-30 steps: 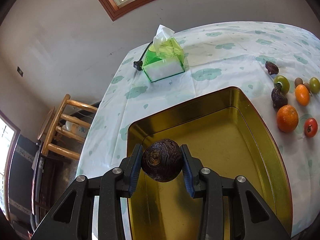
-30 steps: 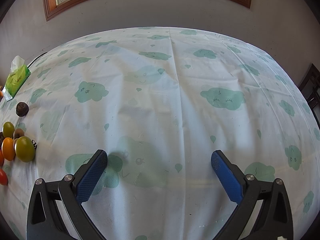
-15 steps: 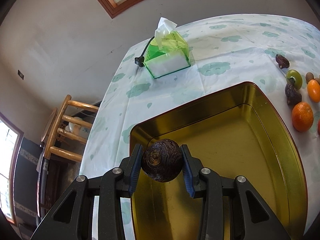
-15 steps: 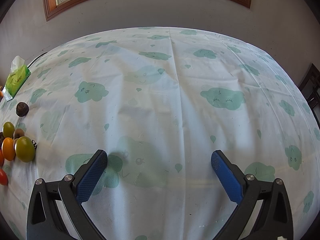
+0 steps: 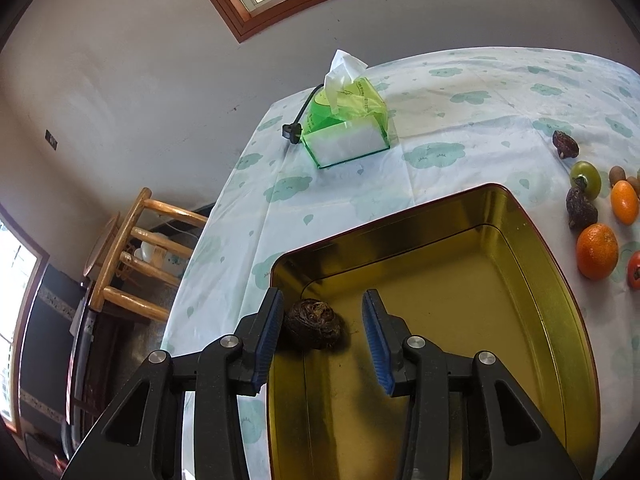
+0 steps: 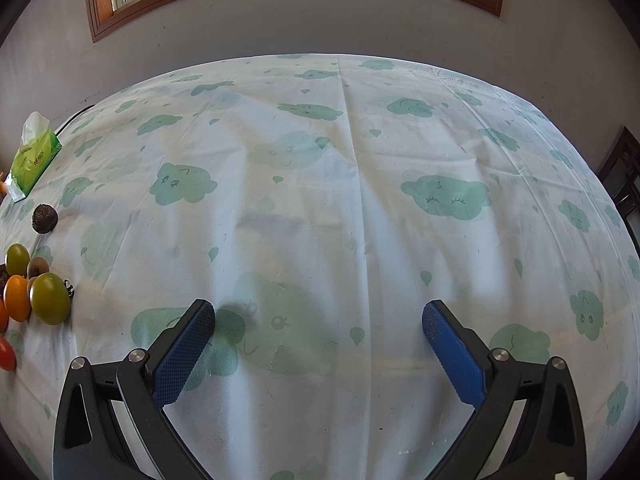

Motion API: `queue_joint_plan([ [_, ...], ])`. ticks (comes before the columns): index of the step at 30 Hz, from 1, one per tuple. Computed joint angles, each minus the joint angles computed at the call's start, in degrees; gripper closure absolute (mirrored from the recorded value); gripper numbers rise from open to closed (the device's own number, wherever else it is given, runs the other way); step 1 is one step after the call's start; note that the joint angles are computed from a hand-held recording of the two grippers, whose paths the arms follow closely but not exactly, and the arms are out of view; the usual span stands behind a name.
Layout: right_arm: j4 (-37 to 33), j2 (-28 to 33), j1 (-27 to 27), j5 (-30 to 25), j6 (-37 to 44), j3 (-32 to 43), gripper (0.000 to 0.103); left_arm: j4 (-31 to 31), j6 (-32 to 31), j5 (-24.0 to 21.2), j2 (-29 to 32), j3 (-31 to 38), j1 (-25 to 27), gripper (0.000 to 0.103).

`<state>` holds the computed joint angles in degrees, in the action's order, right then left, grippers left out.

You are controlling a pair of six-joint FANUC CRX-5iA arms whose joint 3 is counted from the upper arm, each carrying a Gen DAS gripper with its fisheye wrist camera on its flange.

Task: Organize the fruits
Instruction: 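Move the right gripper to the red tomato and grasp it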

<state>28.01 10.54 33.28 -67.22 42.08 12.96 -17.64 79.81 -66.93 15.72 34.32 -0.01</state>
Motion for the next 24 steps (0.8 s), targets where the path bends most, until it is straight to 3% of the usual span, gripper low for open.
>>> queue_joint_plan([
  [6, 0.02, -0.91, 0.22, 1.24, -0.44, -0.9, 0.0, -1.55, 7.45, 1.89, -6.31, -5.12, -1.67, 0.06],
  [10, 8.14, -9.09, 4.01, 12.67, -8.07, -12.11, 0.0, 3.72, 14.93, 4.99, -13.35, -12.62, 0.2, 0.06],
  [13, 3.89, -12.23, 8.23, 18.89, -1.54, -13.32, 0.003, 7.87, 20.63, 10.54, -20.66, -21.37, 1.95, 0.056],
  [15, -1.9, -12.39, 11.55, 21.15, 7.21, -10.9, 0.014, 8.36, 24.49, 14.13, -25.46, -26.9, 2.18, 0.049],
  [18, -12.94, -8.4, 15.08, 18.44, 22.41, -2.45, 0.027, 1.02, 34.6, 16.51, -31.34, -32.4, -0.72, 0.038],
  [19, -15.45, -6.35, 15.77, 16.47, 26.4, 0.62, 0.038, -0.91, 37.19, 17.23, -32.96, -34.27, -1.59, 0.035],
  [21, -18.58, -2.74, 16.69, 13.58, 31.47, 5.34, 0.047, -7.16, 43.06, 16.69, -35.53, -37.15, -4.58, 0.027],
  [24, -20.38, 0.48, 16.77, 12.04, 33.28, 9.03, 0.047, -18.85, 52.82, 13.44, -37.91, -40.38, -11.33, 0.026],
])
